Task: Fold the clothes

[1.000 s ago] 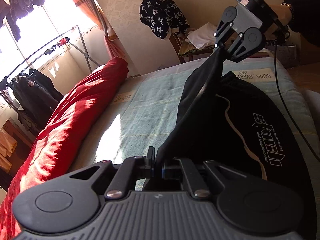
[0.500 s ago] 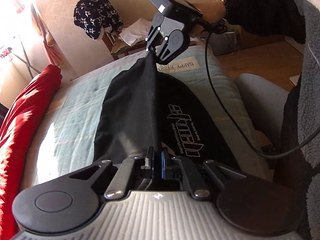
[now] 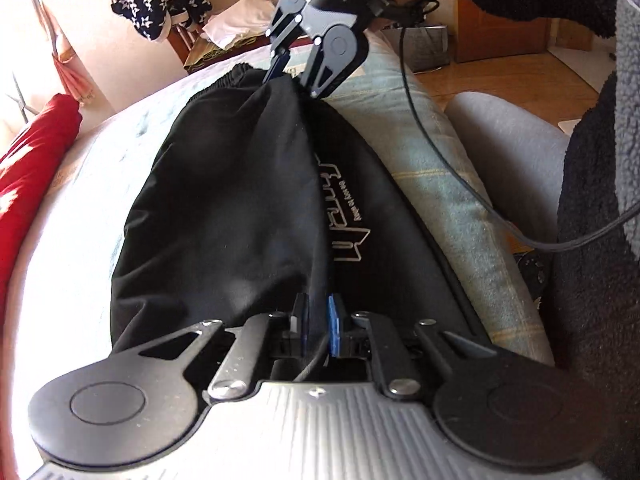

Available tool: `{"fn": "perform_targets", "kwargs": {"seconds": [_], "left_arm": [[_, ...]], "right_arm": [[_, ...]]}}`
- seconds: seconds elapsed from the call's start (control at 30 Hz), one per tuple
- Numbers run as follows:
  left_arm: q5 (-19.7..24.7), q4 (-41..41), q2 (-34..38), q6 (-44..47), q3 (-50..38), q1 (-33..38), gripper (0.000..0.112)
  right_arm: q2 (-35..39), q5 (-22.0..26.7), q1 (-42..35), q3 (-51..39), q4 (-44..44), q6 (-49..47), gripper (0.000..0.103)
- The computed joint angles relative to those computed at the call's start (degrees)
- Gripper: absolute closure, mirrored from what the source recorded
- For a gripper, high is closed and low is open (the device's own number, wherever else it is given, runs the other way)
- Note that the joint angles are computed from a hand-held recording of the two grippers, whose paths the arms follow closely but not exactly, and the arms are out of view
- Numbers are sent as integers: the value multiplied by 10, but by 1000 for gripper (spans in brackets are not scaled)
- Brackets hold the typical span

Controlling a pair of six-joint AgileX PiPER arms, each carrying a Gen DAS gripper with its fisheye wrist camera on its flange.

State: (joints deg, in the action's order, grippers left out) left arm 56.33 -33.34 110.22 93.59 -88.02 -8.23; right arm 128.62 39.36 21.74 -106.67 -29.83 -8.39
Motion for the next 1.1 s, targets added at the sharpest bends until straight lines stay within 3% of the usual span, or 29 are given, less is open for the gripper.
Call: {"fn": "perform_targets", "kwargs": {"seconds": [0.1,0.23,0.37,0.5,0.6,0.73,0.77,0.83,0.87,1.0,1.1], "left_arm": [[-30,-4,-15,-8,31,18,98],[-47,-9,-35,-24,57,45,87],[-43,-10,-47,-57,78,65,83],[-62,1,-63,-88,112,72,82],[-104,3,-84,-77,148,75,82],[-141,-27,-113,-20,186,93,63],[-144,-38,-117,-1,190,97,62],[-158,-46,-119,20,192,99,62],[-165,-51,-119,32,193,99,61],[-185,-69,-106,79,181,85,61],[-182,-107,-95,169,177,72,58]], "right_arm": [[-36,-9,13,48,-14,12,46],[-92,-9,32,99,3,1,44],[-127,-19,39,104,140,-83,44],[-89,15,59,27,314,-223,44],[-27,58,89,-60,368,-289,44],[43,96,133,-150,360,-317,47],[53,98,144,-158,342,-314,52],[58,84,161,-152,306,-302,71],[60,79,165,-153,297,-299,86],[48,45,177,-129,263,-275,92],[22,25,171,-100,267,-257,93]]}}
